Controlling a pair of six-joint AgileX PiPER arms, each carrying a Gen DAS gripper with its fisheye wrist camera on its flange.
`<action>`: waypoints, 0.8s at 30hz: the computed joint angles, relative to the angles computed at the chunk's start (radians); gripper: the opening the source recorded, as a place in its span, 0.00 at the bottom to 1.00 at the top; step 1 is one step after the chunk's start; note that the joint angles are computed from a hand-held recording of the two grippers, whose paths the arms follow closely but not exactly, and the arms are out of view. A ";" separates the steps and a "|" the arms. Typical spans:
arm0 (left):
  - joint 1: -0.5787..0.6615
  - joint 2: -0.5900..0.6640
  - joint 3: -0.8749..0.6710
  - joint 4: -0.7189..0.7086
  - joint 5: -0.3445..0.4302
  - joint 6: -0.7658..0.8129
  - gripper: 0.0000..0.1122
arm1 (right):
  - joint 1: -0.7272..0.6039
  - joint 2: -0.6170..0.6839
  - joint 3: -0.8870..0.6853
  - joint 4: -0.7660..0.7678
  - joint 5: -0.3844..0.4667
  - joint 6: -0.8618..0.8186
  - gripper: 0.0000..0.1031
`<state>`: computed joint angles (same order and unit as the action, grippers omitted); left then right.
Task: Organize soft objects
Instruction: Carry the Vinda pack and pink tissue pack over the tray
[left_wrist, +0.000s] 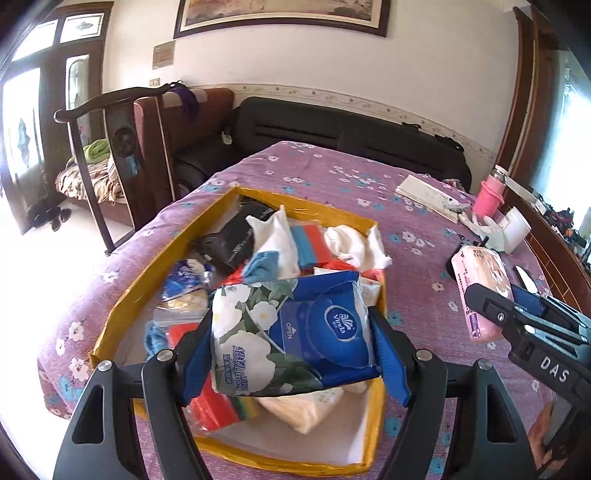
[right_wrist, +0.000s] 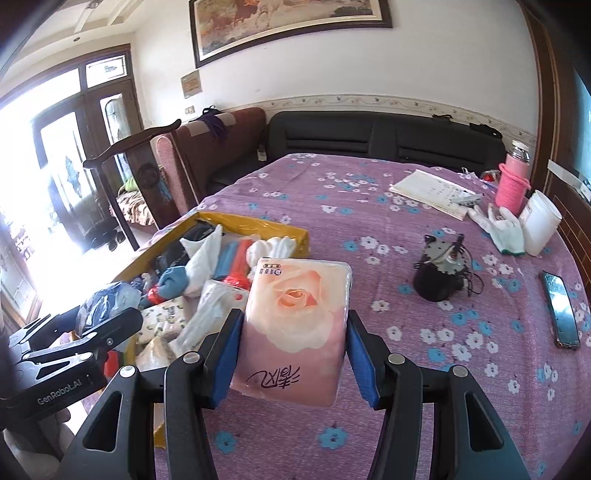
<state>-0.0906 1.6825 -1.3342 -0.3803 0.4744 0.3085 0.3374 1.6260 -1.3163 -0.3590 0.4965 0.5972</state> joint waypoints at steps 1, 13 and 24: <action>0.004 0.002 -0.002 -0.002 0.000 0.000 0.67 | 0.008 0.006 -0.007 0.001 0.001 -0.002 0.57; 0.051 0.026 -0.009 0.006 -0.022 -0.006 0.67 | 0.066 0.079 -0.095 0.033 0.029 -0.048 0.57; 0.119 0.078 -0.052 -0.016 -0.015 -0.001 0.67 | 0.098 0.168 -0.195 0.076 0.060 -0.101 0.57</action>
